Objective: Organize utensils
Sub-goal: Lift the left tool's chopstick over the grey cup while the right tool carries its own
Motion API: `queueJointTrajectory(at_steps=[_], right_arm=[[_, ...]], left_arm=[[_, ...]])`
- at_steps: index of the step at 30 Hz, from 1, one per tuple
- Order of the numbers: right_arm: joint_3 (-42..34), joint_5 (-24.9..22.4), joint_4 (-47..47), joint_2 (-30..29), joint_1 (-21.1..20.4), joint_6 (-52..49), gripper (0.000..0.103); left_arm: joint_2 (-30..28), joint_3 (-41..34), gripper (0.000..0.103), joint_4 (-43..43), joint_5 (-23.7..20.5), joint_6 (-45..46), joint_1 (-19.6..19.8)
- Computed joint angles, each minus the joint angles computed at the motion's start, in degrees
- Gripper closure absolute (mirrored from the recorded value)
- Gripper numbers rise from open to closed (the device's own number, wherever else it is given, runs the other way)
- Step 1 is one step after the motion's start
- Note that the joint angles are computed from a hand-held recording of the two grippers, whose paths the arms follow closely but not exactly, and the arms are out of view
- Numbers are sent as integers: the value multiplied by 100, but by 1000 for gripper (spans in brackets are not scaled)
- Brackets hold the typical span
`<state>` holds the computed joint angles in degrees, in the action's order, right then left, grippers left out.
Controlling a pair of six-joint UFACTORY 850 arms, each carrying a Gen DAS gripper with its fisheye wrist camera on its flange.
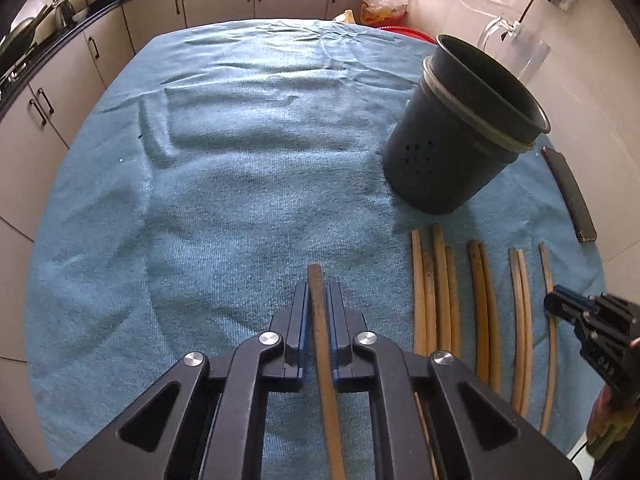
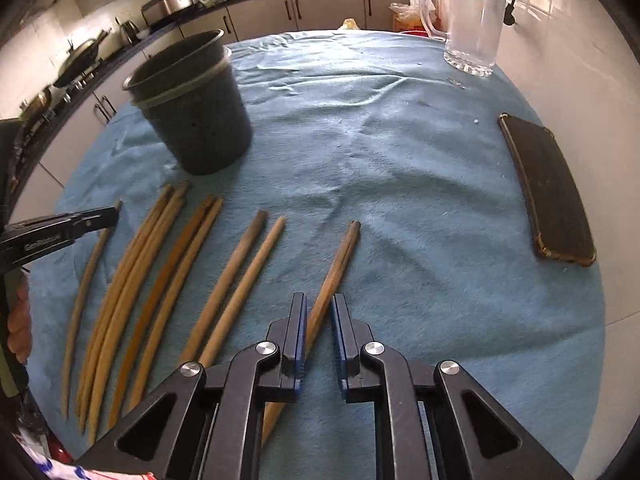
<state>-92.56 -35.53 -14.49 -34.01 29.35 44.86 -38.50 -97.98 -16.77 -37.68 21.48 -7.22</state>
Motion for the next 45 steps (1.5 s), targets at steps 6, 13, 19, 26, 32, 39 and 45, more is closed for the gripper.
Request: queueJointTrajectory(at_steps=[6,13,19,26,32,39,45], right_arm=[[-828,-698,-145,-519,27,-200,90],[-983,-638,-406,-647,48,-7,92],[-409,26,-877,-235,94,550,96],[467,827,-2227,657,265,2017,96],[980,933,-3684,1256,548,3497,96],[1518,817,-5048,1830,870,4852,96],[1719,760,-5534,2077,1015,5221,96]], left_arm=[[-149,-219,82,-49,-134,132,-36],[49,132,95,92,329,94,-143],[391,467,96,-821,450,565,47],[1297,1238,96,-1937,880,1604,146],[2293,2126,96,-3344,1288,3025,172],[3528,3239,96,-5262,1551,4986,274],[4149,3697,96,-6101,1350,5799,403]])
